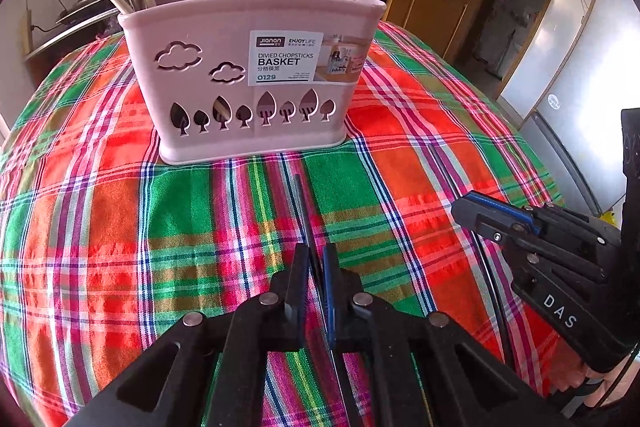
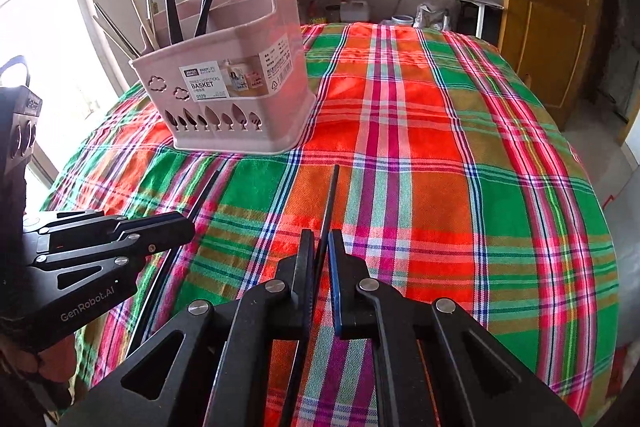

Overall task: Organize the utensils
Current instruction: 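Close the left tool on a thin dark chopstick while the right tool closes on a dark chopstick, then lift both held chopsticks and carry them over the pink basket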

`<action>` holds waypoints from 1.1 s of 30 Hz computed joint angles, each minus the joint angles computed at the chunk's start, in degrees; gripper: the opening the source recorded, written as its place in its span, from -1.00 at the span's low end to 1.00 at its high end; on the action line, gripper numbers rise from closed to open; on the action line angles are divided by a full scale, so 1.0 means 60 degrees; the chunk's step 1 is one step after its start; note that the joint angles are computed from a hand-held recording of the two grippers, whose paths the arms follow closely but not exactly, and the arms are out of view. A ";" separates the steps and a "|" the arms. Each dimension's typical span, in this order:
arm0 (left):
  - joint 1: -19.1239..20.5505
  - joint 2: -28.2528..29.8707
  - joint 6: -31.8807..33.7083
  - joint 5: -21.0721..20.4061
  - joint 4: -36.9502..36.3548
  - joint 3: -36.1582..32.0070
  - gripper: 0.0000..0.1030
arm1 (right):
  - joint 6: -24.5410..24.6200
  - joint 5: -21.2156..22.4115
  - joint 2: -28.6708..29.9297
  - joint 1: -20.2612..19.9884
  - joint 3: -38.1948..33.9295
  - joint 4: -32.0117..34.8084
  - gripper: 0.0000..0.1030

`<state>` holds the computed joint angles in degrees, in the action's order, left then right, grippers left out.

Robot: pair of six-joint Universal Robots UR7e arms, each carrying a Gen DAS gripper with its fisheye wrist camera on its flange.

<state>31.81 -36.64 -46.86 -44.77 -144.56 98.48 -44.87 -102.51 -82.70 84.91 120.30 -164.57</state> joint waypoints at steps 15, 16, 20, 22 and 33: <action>-0.0735 -0.1201 0.0867 0.0737 -0.1090 0.0625 -0.90 | 0.0077 0.1292 -0.0927 0.0463 -0.0019 0.0197 -0.90; -0.0795 -0.1268 0.0964 0.0800 -0.1172 0.0651 -0.90 | 0.0072 0.1360 -0.0976 0.0495 -0.0030 0.0194 -0.90; -0.1009 -0.1457 0.1235 0.1067 -0.1337 0.0650 -0.90 | 0.0075 0.1647 -0.1182 0.0606 -0.0048 0.0165 -0.90; -0.1112 -0.1549 0.1304 0.1196 -0.1387 0.0672 -0.91 | 0.0094 0.1768 -0.1276 0.0646 -0.0039 0.0140 -0.90; -0.1448 -0.1972 0.1512 0.1485 -0.1570 0.0924 -0.91 | 0.0063 0.2242 -0.1758 0.0753 0.0022 0.0175 -0.90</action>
